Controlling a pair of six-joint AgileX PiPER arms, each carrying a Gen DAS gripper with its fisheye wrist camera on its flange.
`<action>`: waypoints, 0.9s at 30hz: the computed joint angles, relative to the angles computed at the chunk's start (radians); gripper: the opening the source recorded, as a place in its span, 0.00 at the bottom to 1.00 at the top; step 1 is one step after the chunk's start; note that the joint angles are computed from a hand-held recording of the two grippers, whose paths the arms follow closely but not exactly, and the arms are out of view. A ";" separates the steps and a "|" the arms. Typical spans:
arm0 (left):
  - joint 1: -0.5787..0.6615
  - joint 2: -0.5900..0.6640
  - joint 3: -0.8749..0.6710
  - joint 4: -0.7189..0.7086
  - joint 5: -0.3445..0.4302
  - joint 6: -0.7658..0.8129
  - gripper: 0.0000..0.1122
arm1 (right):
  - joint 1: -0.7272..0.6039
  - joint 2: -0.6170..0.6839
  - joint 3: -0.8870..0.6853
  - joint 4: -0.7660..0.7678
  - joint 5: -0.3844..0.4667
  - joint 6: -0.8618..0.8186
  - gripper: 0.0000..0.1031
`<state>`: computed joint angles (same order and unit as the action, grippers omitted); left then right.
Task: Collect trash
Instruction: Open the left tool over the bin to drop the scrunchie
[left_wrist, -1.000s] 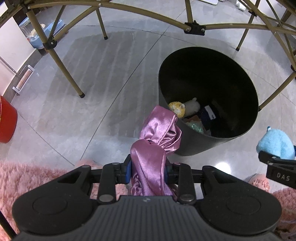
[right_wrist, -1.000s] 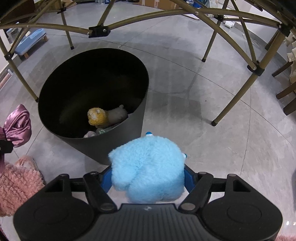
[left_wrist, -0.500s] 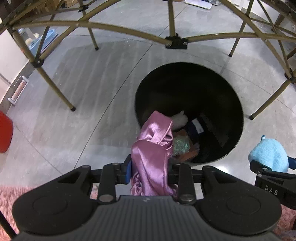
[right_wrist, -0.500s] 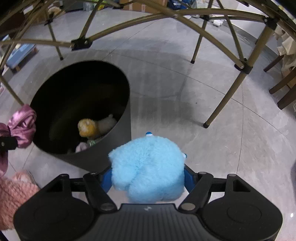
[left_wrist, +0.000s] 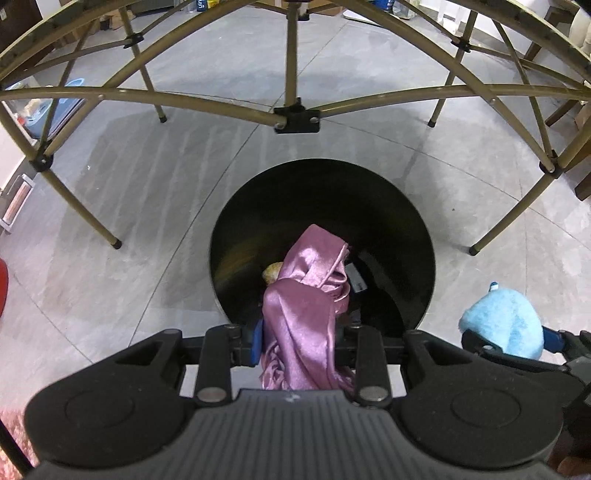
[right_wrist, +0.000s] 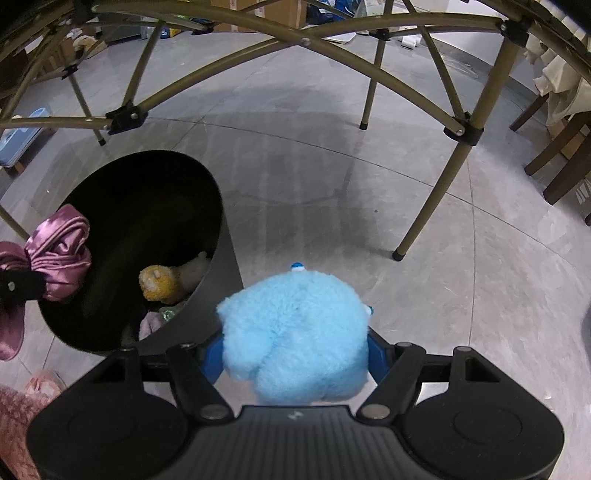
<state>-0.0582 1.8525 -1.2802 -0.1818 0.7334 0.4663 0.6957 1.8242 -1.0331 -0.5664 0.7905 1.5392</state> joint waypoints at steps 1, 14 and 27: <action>-0.005 0.004 -0.005 0.001 0.003 -0.006 0.27 | -0.003 0.002 0.000 0.000 0.000 0.001 0.70; -0.076 0.092 -0.109 0.030 0.045 -0.139 0.27 | -0.038 0.022 0.000 -0.003 -0.013 0.002 0.70; -0.114 0.175 -0.177 0.048 0.074 -0.240 0.27 | -0.088 0.044 0.006 -0.017 -0.027 0.007 0.70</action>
<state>-0.1725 2.0273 -1.4569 -0.1334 0.8073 0.2260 0.6073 1.8684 -1.0268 -0.5832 0.7637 1.5458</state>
